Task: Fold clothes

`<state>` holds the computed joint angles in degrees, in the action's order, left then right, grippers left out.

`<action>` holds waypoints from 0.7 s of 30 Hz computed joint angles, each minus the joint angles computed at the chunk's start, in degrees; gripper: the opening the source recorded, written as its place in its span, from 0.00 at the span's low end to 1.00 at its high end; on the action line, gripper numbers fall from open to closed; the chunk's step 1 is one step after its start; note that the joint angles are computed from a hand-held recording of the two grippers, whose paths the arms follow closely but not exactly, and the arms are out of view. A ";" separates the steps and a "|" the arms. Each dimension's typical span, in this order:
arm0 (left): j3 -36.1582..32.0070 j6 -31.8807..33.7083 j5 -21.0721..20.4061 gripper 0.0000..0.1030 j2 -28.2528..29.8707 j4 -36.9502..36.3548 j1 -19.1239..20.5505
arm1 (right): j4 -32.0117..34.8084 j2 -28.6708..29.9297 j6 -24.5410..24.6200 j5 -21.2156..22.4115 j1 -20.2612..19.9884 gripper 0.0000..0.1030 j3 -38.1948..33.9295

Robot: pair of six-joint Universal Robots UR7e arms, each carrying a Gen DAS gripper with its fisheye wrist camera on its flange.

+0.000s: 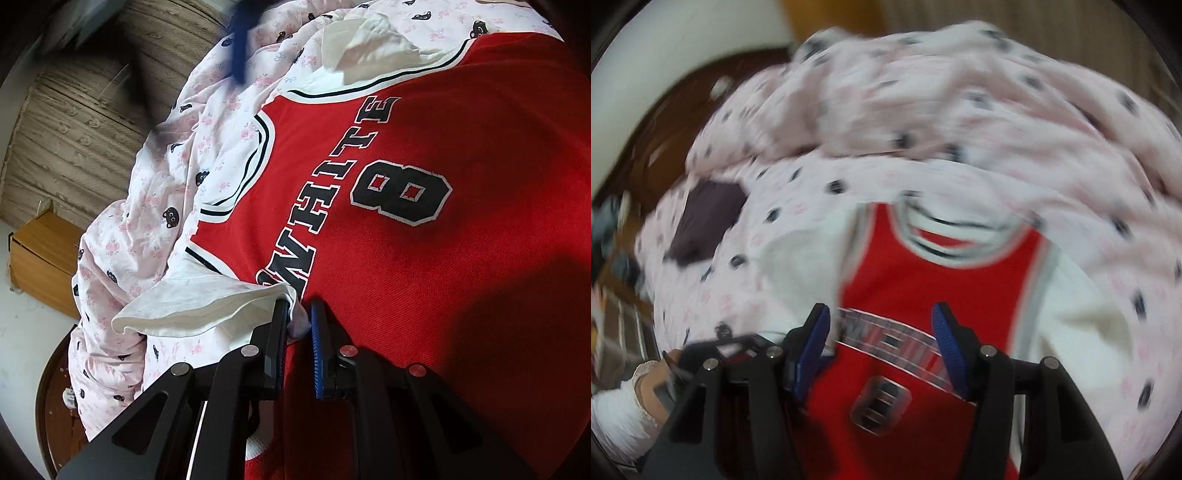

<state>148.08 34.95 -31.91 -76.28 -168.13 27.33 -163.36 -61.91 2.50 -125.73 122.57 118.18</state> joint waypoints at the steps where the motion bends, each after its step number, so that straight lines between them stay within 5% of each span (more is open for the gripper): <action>1: 0.05 -0.08 -0.02 0.09 -0.01 -0.04 -0.03 | 2.46 2.18 0.27 -1.18 1.19 0.57 -2.54; 10: -1.18 -4.18 -2.30 0.08 -2.01 4.83 1.35 | 19.83 16.72 3.23 -14.36 6.16 0.57 -18.86; 19: 0.65 -1.90 -0.29 0.08 -0.46 0.92 -0.10 | 30.74 18.20 6.09 -10.71 6.17 0.58 -24.61; 21: 0.60 -1.64 -0.15 0.08 -0.23 0.64 0.13 | 33.74 20.29 6.09 -13.78 6.97 0.58 -26.01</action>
<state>148.69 33.31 -32.06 -76.51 -167.50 27.46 -129.63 -41.62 8.58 -139.51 129.55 92.17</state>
